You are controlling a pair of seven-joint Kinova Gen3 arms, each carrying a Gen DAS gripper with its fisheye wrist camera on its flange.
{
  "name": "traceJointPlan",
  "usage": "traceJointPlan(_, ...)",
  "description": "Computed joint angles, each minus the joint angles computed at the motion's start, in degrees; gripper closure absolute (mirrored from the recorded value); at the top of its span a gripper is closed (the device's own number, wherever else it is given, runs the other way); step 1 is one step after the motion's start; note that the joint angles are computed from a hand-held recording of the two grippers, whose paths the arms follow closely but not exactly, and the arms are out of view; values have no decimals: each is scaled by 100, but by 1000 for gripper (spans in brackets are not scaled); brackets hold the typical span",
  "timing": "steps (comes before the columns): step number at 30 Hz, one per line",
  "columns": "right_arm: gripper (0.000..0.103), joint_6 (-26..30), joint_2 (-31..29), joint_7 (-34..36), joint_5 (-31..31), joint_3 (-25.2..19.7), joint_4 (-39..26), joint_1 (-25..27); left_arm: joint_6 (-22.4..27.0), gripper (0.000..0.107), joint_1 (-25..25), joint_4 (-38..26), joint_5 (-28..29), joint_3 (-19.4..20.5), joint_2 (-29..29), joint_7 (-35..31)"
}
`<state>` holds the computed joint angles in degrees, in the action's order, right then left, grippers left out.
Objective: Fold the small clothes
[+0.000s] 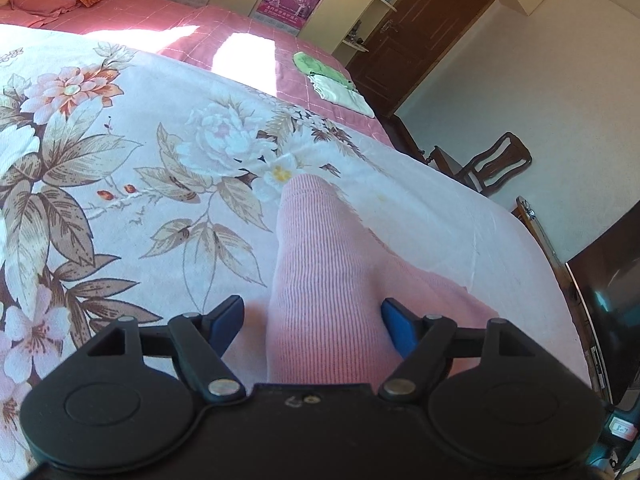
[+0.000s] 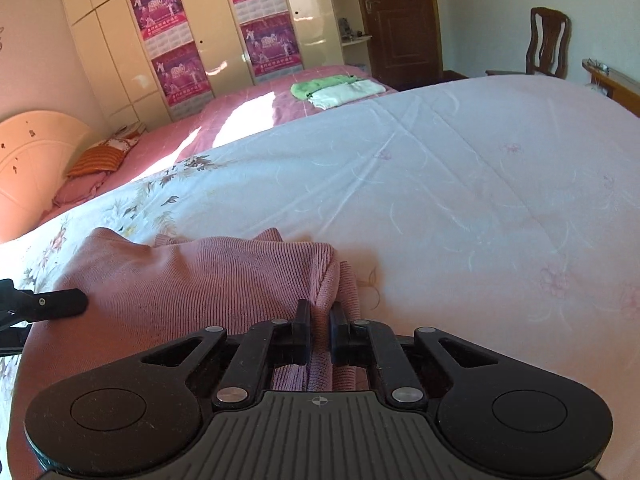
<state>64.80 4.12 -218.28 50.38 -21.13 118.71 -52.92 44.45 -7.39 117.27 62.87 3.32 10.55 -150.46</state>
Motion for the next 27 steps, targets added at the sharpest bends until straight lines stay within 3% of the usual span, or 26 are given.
traceJointPlan(3,95,216,-163,-114,210,-31,-64,-77,-139,35,53,3,18,25,-47,-117)
traceJointPlan(7,95,195,56,374,425,-11,-353,106,-486,35,312,-104,-238,81,57,297)
traceJointPlan(10,94,363,336,448,498,105,-517,0,-790,35,372,-32,-234,216,40,251)
traceJointPlan(15,91,448,731,993,37,344,-668,65,-1026,33,468,-34,-375,316,35,304)
traceJointPlan(18,91,264,686,943,-104,502,-461,52,-1220,33,507,42,-293,392,4,143)
traceJointPlan(20,91,214,600,969,-92,486,-447,82,-1124,35,464,48,-319,355,-62,208)
traceJointPlan(22,91,509,483,730,84,449,-445,-105,-984,37,366,131,-183,293,-213,154)
traceJointPlan(27,89,884,350,600,506,226,-551,-307,-479,37,219,409,173,5,-624,-607)
